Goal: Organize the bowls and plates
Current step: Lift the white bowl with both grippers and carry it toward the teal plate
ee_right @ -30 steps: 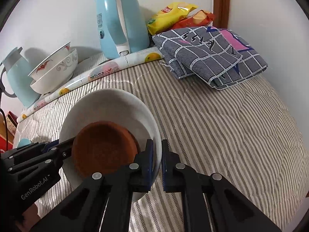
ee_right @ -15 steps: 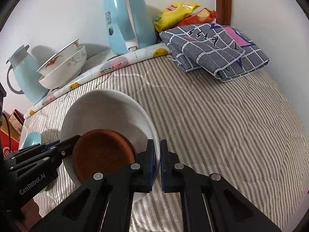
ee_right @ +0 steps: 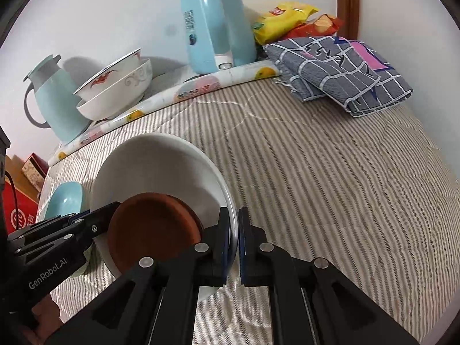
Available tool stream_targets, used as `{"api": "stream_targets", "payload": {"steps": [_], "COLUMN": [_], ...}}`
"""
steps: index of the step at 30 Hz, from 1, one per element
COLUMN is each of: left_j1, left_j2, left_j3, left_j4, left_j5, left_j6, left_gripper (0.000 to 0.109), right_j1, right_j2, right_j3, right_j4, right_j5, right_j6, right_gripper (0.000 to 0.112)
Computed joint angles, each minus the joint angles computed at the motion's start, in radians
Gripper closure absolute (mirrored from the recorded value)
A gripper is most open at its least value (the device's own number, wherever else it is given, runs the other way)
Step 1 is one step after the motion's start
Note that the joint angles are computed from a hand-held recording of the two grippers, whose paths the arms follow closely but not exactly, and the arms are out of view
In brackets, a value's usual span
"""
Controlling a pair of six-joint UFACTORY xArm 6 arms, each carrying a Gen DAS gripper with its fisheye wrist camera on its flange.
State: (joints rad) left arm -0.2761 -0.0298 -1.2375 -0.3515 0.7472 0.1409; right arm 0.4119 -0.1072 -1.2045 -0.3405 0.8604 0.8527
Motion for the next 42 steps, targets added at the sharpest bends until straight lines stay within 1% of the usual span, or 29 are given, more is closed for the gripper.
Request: {"api": "stream_targets", "payload": {"steps": [17, 24, 42], "left_j1": [0.054, 0.082, 0.207], "left_j2": [-0.132, -0.171, -0.257], "left_j3": [0.098, 0.118, 0.161], "left_j4": [-0.035, -0.043, -0.064], "left_j5": [-0.002, 0.001, 0.021], "left_j6": [0.028, 0.044, 0.086], "left_gripper": [0.099, 0.099, 0.099], "right_j1": [0.092, 0.126, 0.206], "right_j2": [0.004, 0.015, 0.118], "right_j3": [-0.066, -0.096, -0.233], "right_j4": [-0.059, -0.081, -0.086], "right_j5": [0.062, 0.074, 0.075], "right_j6": [0.056, 0.07, 0.069], "right_gripper": [0.106, 0.106, 0.106]}}
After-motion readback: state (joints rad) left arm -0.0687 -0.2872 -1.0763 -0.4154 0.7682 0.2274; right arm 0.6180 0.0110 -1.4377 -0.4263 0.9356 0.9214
